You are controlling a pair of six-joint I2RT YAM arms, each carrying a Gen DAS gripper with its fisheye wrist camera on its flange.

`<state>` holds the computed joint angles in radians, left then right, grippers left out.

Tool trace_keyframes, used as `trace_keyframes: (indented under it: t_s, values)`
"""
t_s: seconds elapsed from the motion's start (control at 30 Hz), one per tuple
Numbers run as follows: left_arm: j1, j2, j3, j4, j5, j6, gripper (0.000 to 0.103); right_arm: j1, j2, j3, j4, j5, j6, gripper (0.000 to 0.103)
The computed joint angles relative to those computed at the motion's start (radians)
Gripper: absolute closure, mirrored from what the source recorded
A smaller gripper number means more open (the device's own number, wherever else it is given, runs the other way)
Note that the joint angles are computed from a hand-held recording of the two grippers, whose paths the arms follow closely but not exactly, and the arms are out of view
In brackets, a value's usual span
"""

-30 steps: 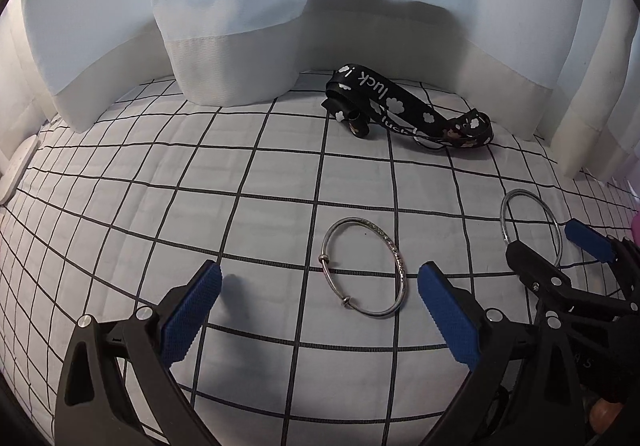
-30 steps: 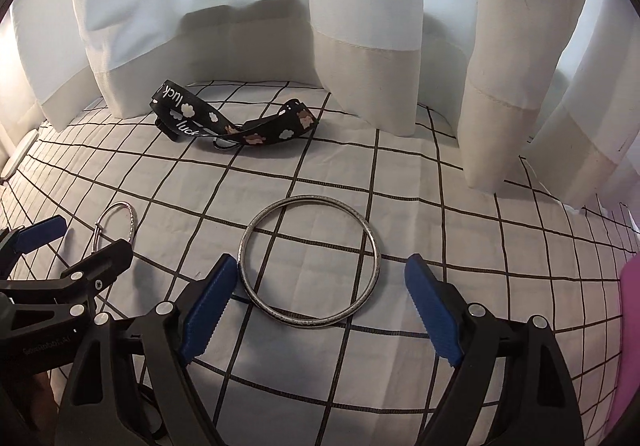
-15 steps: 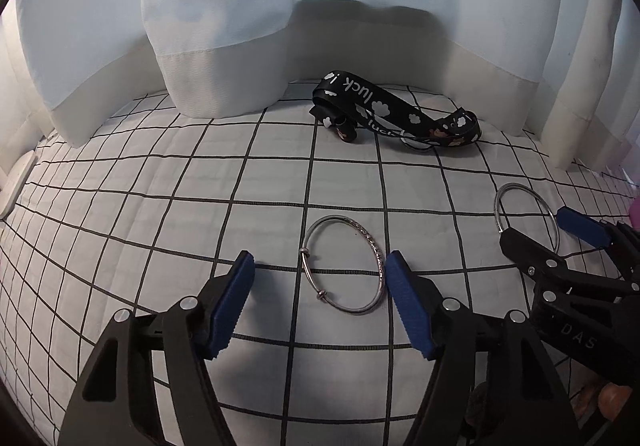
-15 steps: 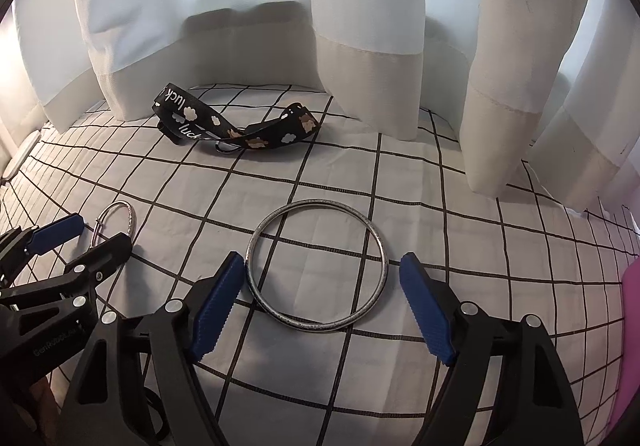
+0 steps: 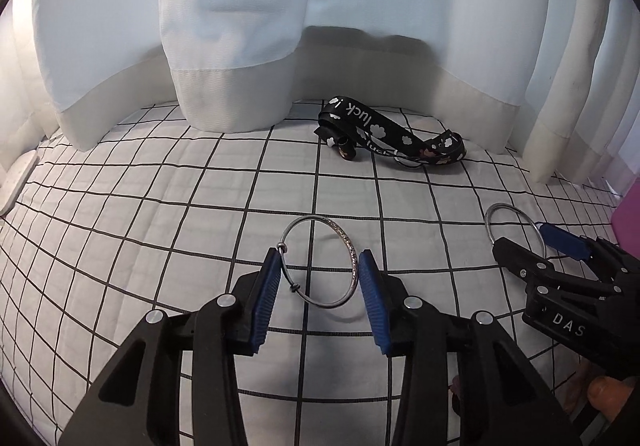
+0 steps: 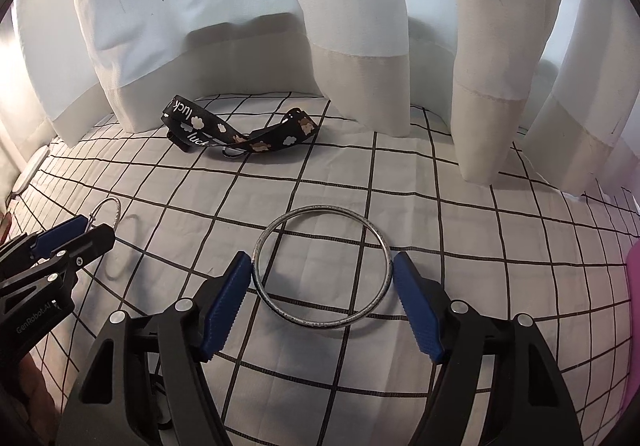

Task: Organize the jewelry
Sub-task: 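Close the left tool on the engraved silver bangle while the right tool grasps the large silver hoop, then lift the bangle with the left tool while the right tool carries the hoop over the basin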

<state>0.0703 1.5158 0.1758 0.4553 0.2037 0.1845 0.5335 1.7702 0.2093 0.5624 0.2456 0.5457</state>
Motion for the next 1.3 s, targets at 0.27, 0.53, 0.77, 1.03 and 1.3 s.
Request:
trace_keyframes:
  t_s: [0.27, 0.53, 0.77, 1.03, 1.3]
  values:
    - [0.025, -0.139, -0.009, -0.141, 0.043, 0.024, 0.064, 0.043, -0.118, -0.051, -0.062, 0.021, 0.055, 0.033]
    - [0.012, -0.329, -0.006, -0.326, 0.052, 0.024, 0.064, 0.001, -0.357, -0.083, -0.25, 0.025, 0.04, 0.033]
    - [-0.016, -0.515, 0.046, -0.535, 0.061, 0.034, 0.064, 0.022, -0.615, -0.051, -0.522, 0.06, 0.058, 0.033]
    - [-0.073, -0.656, 0.121, -0.727, 0.059, 0.027, 0.064, 0.018, -0.872, 0.015, -0.83, 0.11, 0.065, 0.033]
    - [-0.236, -0.793, 0.214, -0.907, 0.036, -0.022, 0.064, -0.035, -1.161, 0.125, -1.183, 0.163, 0.046, 0.033]
